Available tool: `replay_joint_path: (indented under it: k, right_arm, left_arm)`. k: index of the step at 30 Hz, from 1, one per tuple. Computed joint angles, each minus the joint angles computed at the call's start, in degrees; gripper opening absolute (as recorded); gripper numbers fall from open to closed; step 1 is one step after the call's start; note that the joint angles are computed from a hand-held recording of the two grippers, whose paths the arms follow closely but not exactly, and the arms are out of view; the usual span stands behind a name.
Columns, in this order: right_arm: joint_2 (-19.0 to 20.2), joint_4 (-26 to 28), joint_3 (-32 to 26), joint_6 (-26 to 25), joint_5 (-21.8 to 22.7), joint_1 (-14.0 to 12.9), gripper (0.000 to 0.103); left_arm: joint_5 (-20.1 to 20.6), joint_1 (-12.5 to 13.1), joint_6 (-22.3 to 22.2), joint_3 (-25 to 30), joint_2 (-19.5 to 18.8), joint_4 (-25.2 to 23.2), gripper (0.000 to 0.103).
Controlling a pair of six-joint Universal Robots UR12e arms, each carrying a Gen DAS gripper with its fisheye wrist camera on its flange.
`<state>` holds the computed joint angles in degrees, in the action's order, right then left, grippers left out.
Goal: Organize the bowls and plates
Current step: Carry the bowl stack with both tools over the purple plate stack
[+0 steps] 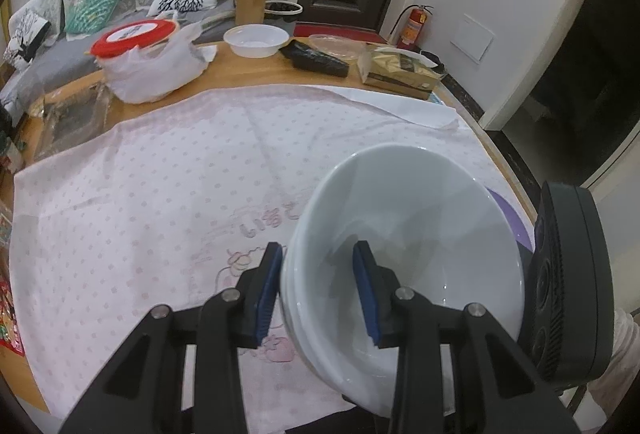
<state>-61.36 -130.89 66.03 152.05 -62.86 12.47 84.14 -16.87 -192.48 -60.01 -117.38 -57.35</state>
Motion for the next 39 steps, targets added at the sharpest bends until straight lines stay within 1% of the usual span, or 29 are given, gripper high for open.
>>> replay_joint_path:
  k: [9, 17, 18, 24, 35, 39]
  right_arm:
    - [-1.55, -0.9, 2.08, 0.14, 0.3, -1.96, 0.101]
    - [-2.83, -1.21, 3.83, 0.57, 0.57, -3.82, 0.102]
    - [-3.67, -1.52, 5.05, 0.56, 0.53, -4.01, 0.101]
    - [-4.42, -1.36, 6.08, 0.47, 0.61, -5.56, 0.101]
    - [-5.67, -1.06, 8.01, 0.8, -0.89, -7.94, 0.101]
    - [-5.52, -0.02, 7.67, 0.93, -1.58, -8.62, 0.101]
  left_arm:
    - [0.58, -1.95, 0.54, 4.04, -2.26, -2.08, 0.032]
    - [0.84, -3.63, 1.26, 8.95, -5.21, -4.73, 0.032]
    - [0.77, -3.8, 1.33, 9.52, -5.55, -5.1, 0.032]
    - [0.58, -4.85, 1.64, 13.07, -7.76, -6.94, 0.032]
    - [-1.53, -6.44, 2.42, 20.99, -12.84, -11.22, 0.032]
    - [-2.42, -6.91, 2.73, 23.56, -14.54, -12.63, 0.032]
